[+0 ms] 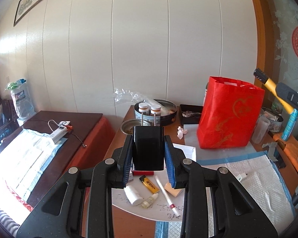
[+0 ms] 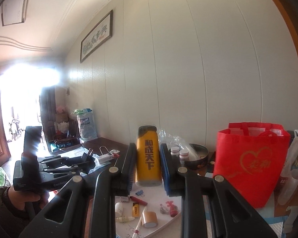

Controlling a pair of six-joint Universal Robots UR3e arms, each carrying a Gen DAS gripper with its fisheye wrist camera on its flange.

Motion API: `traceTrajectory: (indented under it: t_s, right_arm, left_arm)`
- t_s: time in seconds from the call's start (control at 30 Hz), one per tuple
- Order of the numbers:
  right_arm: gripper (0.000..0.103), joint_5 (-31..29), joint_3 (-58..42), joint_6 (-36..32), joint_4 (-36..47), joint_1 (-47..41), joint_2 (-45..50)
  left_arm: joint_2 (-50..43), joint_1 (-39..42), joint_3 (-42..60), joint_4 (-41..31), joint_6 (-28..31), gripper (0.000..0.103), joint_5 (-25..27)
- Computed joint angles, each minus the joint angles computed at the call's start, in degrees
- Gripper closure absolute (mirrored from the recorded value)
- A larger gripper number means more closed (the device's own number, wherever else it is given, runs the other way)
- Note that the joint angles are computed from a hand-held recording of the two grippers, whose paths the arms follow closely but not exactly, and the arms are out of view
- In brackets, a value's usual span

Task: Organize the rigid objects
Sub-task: 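Carry the black adapter and yellow tube into the white tray and open both tools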

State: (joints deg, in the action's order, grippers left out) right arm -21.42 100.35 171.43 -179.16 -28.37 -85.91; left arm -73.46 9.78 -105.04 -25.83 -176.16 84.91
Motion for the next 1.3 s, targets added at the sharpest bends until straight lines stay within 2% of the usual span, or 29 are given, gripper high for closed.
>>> traceTrajectory:
  t_s: [0.43, 0.7, 0.87, 1.3]
  right_arm:
    - [0.080, -13.8, -7.5, -3.3, 6.4, 13.0, 7.9]
    - [0.080, -24.5, -15.0, -6.8, 14.6, 21.2, 17.7]
    - [0.080, -30.8, -21.5, -7.0, 19.1, 24.5, 24.6]
    - [0.080, -39.4, -39.1, -6.4, 27.7, 30.4, 39.6]
  left_arm:
    - [-6.1, 3.0, 0.3, 0.8, 1.5, 0.074, -2.7]
    - [-17.4, 2.0, 1.9, 3.7, 2.3, 0.074, 1.2]
    - [-23.5, 2.6, 4.0, 3.9, 2.5, 0.074, 0.2]
    - [-38.0, 1.2, 13.7, 0.6, 1.8, 0.074, 2.3]
